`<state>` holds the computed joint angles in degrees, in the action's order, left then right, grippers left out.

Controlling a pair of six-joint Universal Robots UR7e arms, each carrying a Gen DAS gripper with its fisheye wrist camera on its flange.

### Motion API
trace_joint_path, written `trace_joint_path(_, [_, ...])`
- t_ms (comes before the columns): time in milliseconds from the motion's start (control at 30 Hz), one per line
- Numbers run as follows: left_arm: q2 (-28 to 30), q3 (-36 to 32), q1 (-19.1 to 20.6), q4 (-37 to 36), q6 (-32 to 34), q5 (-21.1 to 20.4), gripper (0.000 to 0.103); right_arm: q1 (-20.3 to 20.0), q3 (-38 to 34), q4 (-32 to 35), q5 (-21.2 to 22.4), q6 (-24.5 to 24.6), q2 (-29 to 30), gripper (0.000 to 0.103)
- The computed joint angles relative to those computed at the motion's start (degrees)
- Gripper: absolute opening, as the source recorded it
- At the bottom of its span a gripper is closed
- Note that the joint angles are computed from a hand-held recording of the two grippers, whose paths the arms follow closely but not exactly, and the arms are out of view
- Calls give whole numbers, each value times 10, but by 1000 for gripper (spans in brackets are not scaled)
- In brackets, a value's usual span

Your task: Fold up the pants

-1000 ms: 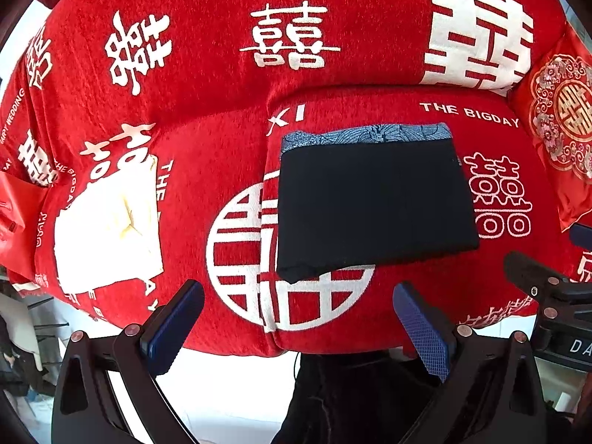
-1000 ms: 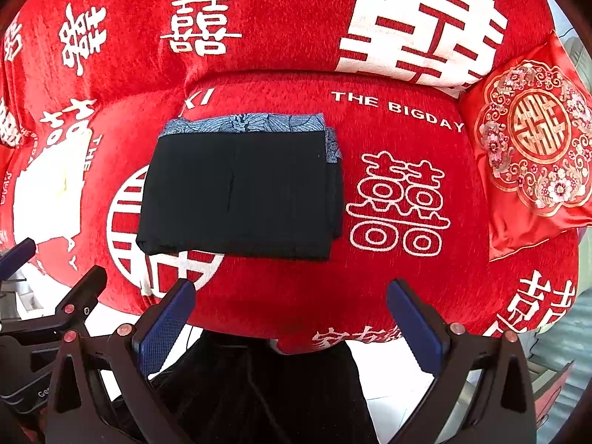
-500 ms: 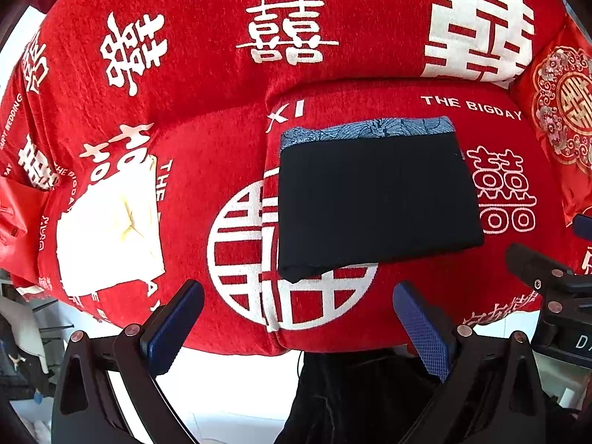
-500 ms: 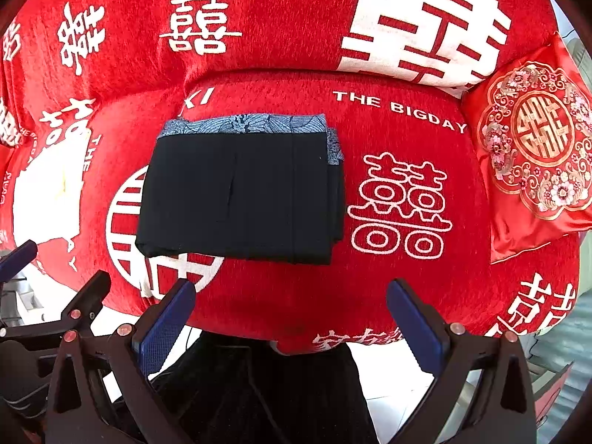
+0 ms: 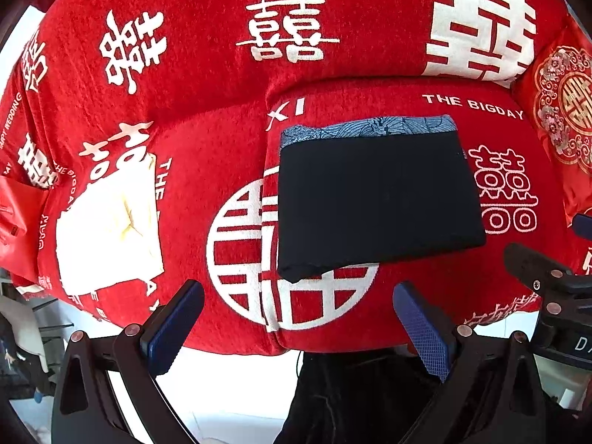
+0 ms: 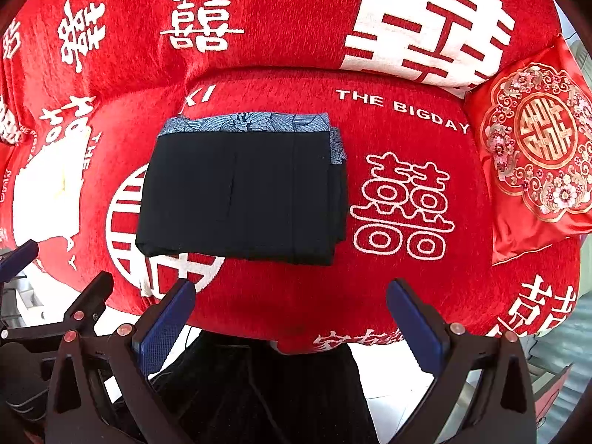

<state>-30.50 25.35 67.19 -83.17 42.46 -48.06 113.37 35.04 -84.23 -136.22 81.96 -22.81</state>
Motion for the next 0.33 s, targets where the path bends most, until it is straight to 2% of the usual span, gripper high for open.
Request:
trace_joint_path(133, [4,-12,1,12,-3,-9,102,-1,0,-1,0,-3,0,103])
trace_joint_path(333, [-9,12,-1,-2,9,-17,102,-3,8,-10,2,-6,-2,103])
